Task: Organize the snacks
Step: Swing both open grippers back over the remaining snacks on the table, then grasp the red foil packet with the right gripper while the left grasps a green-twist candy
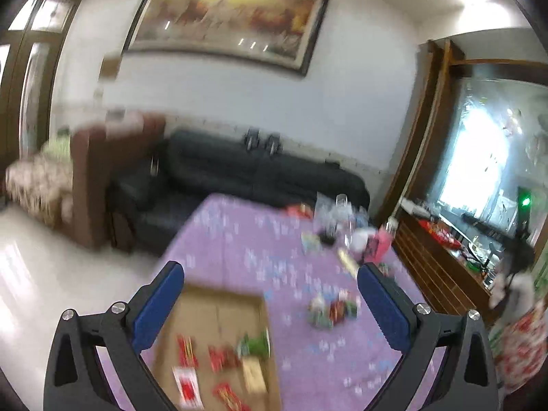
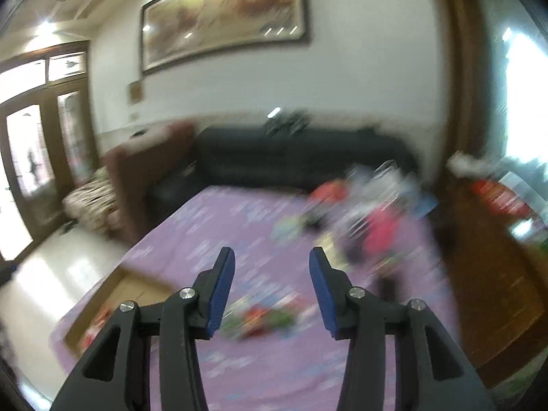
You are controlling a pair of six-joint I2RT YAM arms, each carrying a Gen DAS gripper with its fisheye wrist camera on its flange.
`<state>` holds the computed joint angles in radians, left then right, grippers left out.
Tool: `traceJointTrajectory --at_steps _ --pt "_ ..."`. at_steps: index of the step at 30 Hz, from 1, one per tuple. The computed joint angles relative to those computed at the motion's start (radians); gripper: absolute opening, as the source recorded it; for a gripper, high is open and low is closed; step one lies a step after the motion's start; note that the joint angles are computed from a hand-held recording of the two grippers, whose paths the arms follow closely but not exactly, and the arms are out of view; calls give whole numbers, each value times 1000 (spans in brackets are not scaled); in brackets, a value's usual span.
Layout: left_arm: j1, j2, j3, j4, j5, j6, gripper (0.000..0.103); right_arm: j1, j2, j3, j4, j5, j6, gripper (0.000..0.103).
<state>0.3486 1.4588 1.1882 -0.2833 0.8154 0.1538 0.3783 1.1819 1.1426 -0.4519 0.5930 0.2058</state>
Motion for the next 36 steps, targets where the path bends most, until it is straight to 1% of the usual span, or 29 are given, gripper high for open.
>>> traceJointTrajectory --at_steps 1,2,3,4,6,7,8,9,10,11,13,14,16,17,18,19,20,21,22,23,25,26,28,29,31,33,36 --pt "-17 2 66 -18 -17 -7 102 -10 -7 71 -47 42 -39 51" --pt "-44 13 159 -45 -60 -16 102 -25 0 188 -110 98 -94 57" --pt "-59 21 208 -60 -83 -23 102 -36 16 280 -151 142 -126 58" --pt "-81 48 299 -95 -98 -22 102 -43 36 366 -189 184 -145 59" --pt "-118 84 407 -155 -128 5 102 -74 95 570 -270 261 -161 61" --pt "-134 95 423 -153 -147 2 102 -92 113 631 -298 267 -160 66" --pt "-152 107 427 -148 -156 -5 102 -119 119 668 -317 241 -149 71" --pt "-163 116 418 -152 -150 -2 102 -139 112 654 -313 206 -137 72" --pt "-179 131 401 -157 -146 5 102 -163 91 603 -290 155 -123 73" --pt "-202 150 372 -150 -159 7 102 -198 59 502 -242 74 -110 74" --pt "-259 177 295 -111 -235 9 102 -235 43 351 -194 -30 -87 74" --pt "-286 200 263 -91 -257 19 102 -247 49 241 -154 -97 -64 74" --pt "-327 256 216 -65 -244 24 102 -261 81 27 -25 -231 -32 74" --pt "-345 315 211 -69 -222 24 100 -275 111 -58 37 -311 -24 74" --pt "-360 345 209 -71 -214 19 91 -270 156 -129 109 -374 -9 72" --pt "-378 408 222 -86 -202 25 76 -268 217 -188 189 -429 5 64" --pt "-390 444 230 -98 -203 26 67 -265 315 -232 282 -486 25 56" --pt "-402 479 236 -105 -202 20 53 -265 401 -241 343 -534 48 54" --pt "-414 523 244 -110 -196 6 52 -272 510 -241 417 -599 87 50" --pt "-420 546 250 -109 -199 -8 52 -269 586 -232 467 -630 123 48" --pt "-439 577 242 -95 -213 -42 52 -263 709 -210 551 -670 178 48" --pt "-444 597 250 -97 -217 -53 53 -264 776 -173 572 -683 193 48" --pt "-445 618 250 -93 -219 -64 54 -239 855 -113 578 -676 211 47" --pt "-447 636 263 -97 -221 -71 54 -226 893 -72 567 -658 211 47" --pt "-445 666 286 -102 -219 -80 59 -209 945 -21 561 -601 201 47" --pt "-442 690 300 -108 -215 -87 62 -192 985 40 540 -552 190 48" --pt "-457 727 327 -110 -211 -99 62 -190 1025 98 519 -524 183 48"
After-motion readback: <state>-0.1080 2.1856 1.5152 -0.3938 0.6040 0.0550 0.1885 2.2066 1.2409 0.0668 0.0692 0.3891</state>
